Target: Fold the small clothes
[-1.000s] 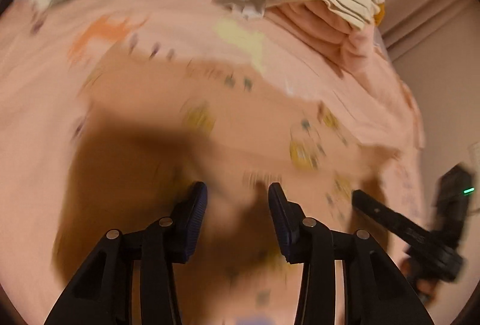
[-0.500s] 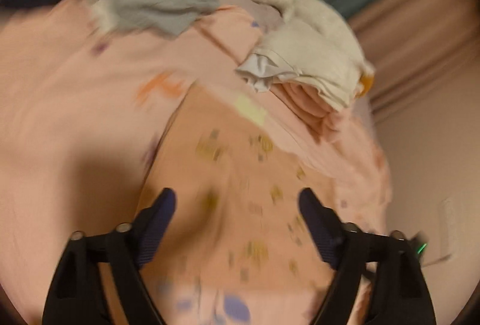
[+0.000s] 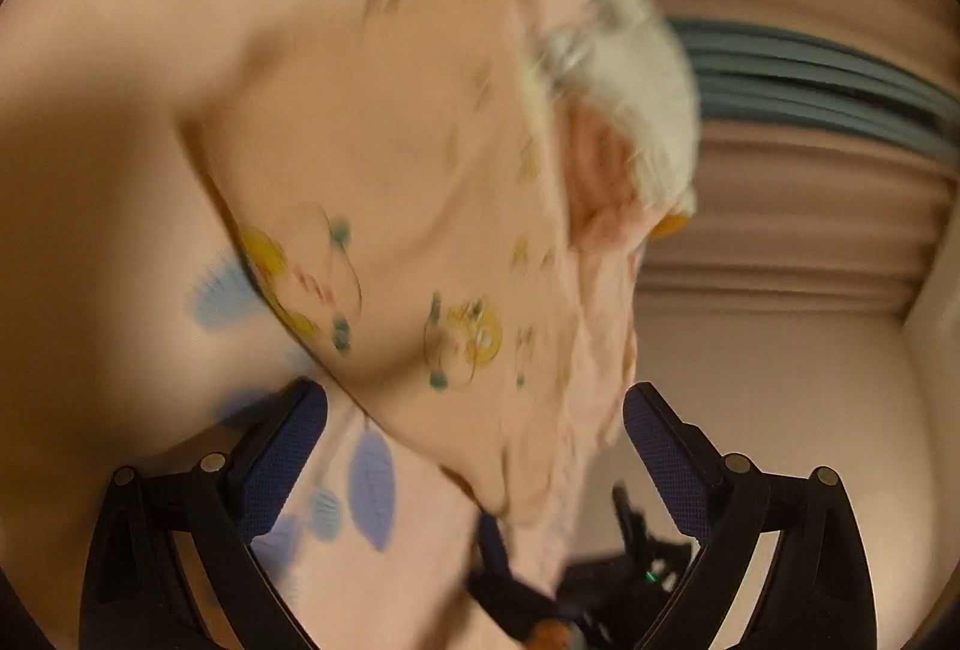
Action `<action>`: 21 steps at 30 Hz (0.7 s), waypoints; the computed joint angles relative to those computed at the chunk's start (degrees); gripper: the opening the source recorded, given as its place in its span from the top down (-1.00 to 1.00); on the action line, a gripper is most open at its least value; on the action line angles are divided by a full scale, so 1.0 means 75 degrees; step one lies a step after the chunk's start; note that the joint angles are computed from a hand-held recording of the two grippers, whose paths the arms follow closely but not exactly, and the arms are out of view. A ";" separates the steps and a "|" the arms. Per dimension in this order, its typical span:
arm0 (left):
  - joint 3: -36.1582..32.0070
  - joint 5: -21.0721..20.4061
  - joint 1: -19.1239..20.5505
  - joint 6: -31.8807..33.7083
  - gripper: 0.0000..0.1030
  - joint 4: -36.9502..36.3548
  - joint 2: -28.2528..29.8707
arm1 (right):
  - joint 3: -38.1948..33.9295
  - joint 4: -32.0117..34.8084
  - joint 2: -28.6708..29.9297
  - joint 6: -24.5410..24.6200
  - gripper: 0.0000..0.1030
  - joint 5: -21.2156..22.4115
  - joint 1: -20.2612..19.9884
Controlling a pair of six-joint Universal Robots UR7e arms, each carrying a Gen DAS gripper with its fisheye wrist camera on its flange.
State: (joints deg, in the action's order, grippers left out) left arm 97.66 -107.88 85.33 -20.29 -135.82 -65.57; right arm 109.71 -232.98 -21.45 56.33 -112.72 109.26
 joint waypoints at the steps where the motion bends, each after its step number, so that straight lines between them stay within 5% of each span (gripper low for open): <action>1: -0.0065 0.0059 -0.0045 -0.0049 -0.91 -0.0060 0.0095 | 0.0007 -0.0007 -0.0039 0.0014 -0.85 0.0096 -0.0093; 5: -0.0026 0.0158 -0.0180 -0.0976 -0.91 -0.1396 0.0445 | -0.0426 0.0124 0.0044 0.0272 -0.75 0.0372 -0.0422; 8: -0.0509 0.0260 -0.0304 -0.0892 -0.81 -0.1381 0.0908 | -0.0655 0.0421 -0.0032 0.0119 -0.53 0.0206 -0.0511; 10: -0.0864 0.1061 -0.0514 -0.0355 0.13 -0.0756 0.1027 | -0.0852 0.0752 -0.0062 -0.0085 0.08 0.0140 -0.0612; 12: -0.1018 0.2169 -0.0713 -0.0024 0.73 -0.0222 0.1042 | -0.0865 0.1519 -0.0197 -0.0277 0.77 -0.0208 -0.0676; 18: 0.0106 0.4037 -0.1419 0.1643 0.78 -0.1379 0.0255 | -0.0442 0.0917 -0.0241 -0.0825 0.83 -0.0062 -0.0502; 21: 0.0686 0.3744 -0.1551 0.2137 0.80 -0.1515 -0.0518 | -0.0175 0.0686 -0.0416 -0.1169 0.83 -0.0143 -0.0103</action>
